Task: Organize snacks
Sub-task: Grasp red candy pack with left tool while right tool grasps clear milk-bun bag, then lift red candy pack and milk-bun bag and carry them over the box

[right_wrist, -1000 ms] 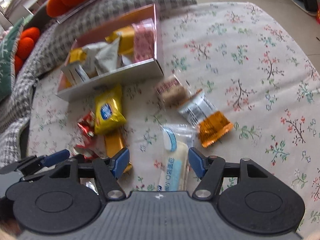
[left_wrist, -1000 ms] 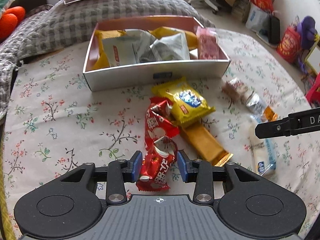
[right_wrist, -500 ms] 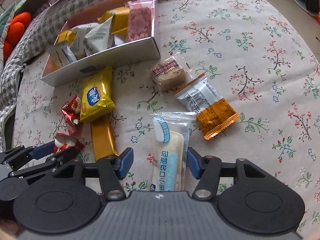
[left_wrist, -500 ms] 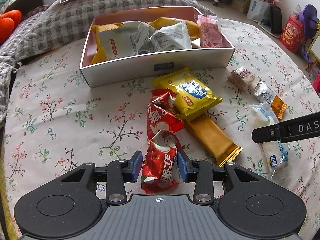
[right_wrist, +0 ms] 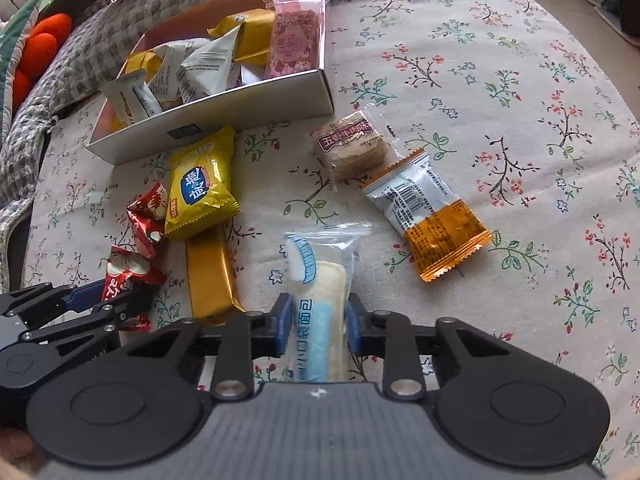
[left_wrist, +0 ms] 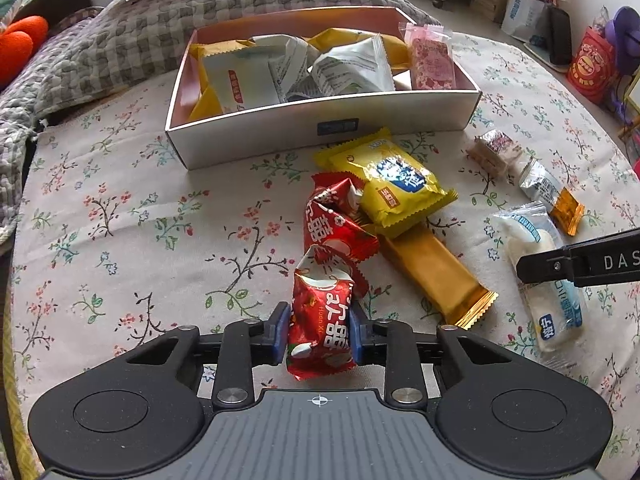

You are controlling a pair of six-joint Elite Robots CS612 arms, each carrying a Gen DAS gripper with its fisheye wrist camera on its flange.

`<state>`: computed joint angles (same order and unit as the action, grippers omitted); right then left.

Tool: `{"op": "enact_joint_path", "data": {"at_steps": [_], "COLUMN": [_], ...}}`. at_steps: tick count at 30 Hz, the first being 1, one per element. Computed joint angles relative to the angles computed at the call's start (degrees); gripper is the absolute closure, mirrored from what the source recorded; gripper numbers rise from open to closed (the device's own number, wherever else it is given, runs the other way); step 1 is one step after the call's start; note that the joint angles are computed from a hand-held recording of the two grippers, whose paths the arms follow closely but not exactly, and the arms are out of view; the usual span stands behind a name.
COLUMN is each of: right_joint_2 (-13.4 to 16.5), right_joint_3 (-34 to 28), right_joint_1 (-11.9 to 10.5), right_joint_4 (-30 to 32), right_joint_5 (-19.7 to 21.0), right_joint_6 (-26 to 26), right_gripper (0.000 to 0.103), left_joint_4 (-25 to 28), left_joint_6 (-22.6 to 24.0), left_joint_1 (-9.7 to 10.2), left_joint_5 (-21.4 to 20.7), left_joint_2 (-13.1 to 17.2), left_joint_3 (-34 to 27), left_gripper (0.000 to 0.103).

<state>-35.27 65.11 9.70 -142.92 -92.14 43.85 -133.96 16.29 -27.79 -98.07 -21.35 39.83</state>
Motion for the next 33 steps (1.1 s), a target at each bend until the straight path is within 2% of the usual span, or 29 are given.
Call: {"op": "enact_joint_path", "data": {"at_steps": [16, 27, 33], "right_joint_2": [-0.2, -0.58, -0.77], "right_joint_3": [0.18, 1.6, 2.24], "right_joint_1": [0.04, -0.14, 0.01], "right_joint_4": [-3.32, -10.19, -14.21], "right_joint_5": [-2.01, -3.36, -5.56], "right_joint_6": [-1.53, -0.95, -1.38], "right_gripper": [0.083, 0.085, 0.086], "left_joint_4": [-3.69, -5.57, -6.92], "left_joint_6": [-1.51, -3.27, -4.07], "left_joint_1": [0.29, 0.43, 0.54], "left_joint_5": [-2.3, -3.31, -4.03], "left_joint_2": [-0.97, -0.95, -1.0], "left_joint_3": [1.45, 1.4, 1.48], "left_gripper": [0.077, 0.077, 0.077]}}
